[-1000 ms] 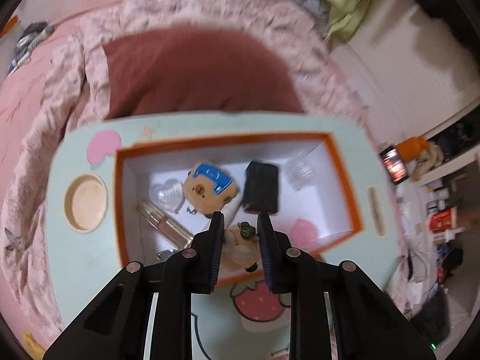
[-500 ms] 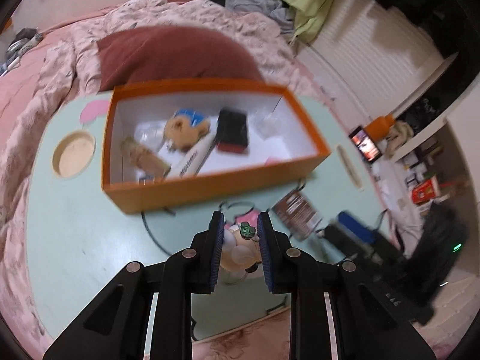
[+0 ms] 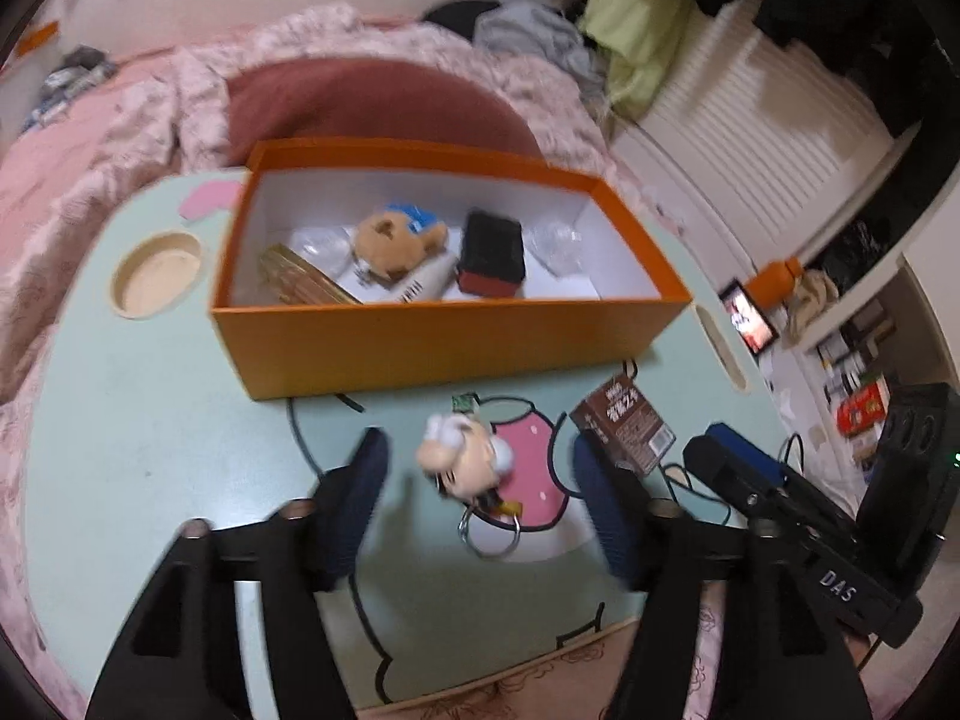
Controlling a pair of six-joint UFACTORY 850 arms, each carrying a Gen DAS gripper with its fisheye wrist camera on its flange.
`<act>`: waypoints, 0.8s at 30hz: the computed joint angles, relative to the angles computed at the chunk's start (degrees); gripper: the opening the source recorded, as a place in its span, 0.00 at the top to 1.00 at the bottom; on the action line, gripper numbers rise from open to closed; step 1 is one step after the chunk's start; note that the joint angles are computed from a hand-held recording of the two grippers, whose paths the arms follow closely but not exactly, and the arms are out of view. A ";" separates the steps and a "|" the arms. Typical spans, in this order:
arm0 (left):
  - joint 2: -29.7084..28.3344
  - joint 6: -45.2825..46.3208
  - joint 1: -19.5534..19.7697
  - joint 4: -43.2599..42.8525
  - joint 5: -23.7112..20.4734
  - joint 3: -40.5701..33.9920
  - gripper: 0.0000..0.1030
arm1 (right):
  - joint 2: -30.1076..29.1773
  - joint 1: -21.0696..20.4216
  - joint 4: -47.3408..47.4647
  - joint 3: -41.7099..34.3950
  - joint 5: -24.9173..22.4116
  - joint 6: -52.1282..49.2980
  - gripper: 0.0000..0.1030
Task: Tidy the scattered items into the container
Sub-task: 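Lift the figurine keychain out and set it on the table, then reach into the orange box and grasp the clear plastic bag with the right gripper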
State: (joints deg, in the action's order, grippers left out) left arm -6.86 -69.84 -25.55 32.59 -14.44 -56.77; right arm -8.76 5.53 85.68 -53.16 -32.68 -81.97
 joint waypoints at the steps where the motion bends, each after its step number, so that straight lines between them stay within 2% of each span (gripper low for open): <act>1: 0.49 -5.63 -0.80 5.46 -1.31 0.35 0.30 | 0.08 -0.01 0.04 0.08 0.09 -0.18 0.39; 2: 0.96 -9.28 -1.73 9.21 -3.10 0.65 0.29 | 0.16 0.00 -0.01 0.14 0.21 -0.32 0.39; 8: 0.14 -18.05 -6.70 18.57 -13.87 1.15 0.29 | 0.10 0.39 -0.15 0.00 0.88 -0.57 0.39; 11: -1.04 -21.08 -7.65 20.39 -15.33 1.82 0.29 | 0.21 0.44 -0.06 0.09 1.13 -0.68 0.39; 19: -3.20 -21.37 -7.29 18.08 -16.49 1.76 0.29 | 0.28 0.66 -1.13 0.01 1.61 0.06 0.38; 24: -3.51 -23.33 -7.56 19.81 -17.95 1.72 0.29 | 0.31 1.20 -1.36 -0.16 2.34 -0.06 0.38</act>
